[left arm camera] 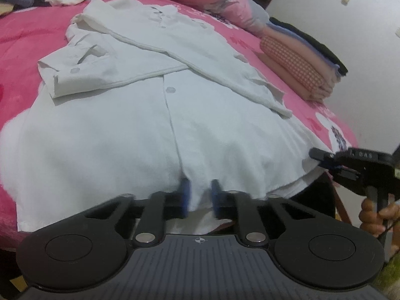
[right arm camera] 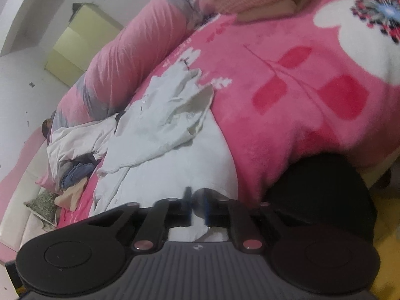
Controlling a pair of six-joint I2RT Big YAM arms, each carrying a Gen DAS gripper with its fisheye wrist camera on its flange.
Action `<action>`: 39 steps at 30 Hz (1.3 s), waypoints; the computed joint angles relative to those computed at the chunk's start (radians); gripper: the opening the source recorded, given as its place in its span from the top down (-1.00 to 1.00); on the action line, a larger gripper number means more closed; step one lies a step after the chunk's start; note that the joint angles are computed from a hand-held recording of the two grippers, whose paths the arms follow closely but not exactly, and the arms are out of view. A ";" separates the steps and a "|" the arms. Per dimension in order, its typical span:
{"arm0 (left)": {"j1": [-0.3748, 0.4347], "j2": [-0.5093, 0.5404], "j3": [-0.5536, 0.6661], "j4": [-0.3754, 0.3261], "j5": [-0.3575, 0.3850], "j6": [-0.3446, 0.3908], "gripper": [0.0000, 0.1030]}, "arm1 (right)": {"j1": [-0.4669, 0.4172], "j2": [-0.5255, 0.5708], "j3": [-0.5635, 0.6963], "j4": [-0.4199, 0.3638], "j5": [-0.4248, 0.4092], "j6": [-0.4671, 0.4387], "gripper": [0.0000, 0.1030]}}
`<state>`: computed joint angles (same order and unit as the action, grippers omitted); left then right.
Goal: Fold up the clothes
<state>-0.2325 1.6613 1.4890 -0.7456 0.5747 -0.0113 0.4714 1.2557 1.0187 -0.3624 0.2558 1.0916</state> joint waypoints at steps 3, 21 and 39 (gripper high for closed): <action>0.001 0.000 0.001 -0.009 0.034 -0.004 1.00 | 0.006 -0.009 0.003 -0.014 0.032 -0.017 1.00; -0.016 0.033 0.029 -0.128 0.052 0.117 1.00 | -0.010 -0.066 -0.021 -0.111 0.096 -0.012 0.98; -0.027 -0.002 0.058 -0.088 0.051 0.285 0.50 | 0.035 0.059 0.189 -0.178 0.149 -0.342 0.87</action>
<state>-0.2598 1.6597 1.5467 -0.8338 0.6261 0.2734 0.5068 1.3143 1.2076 -0.5400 0.4048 0.7496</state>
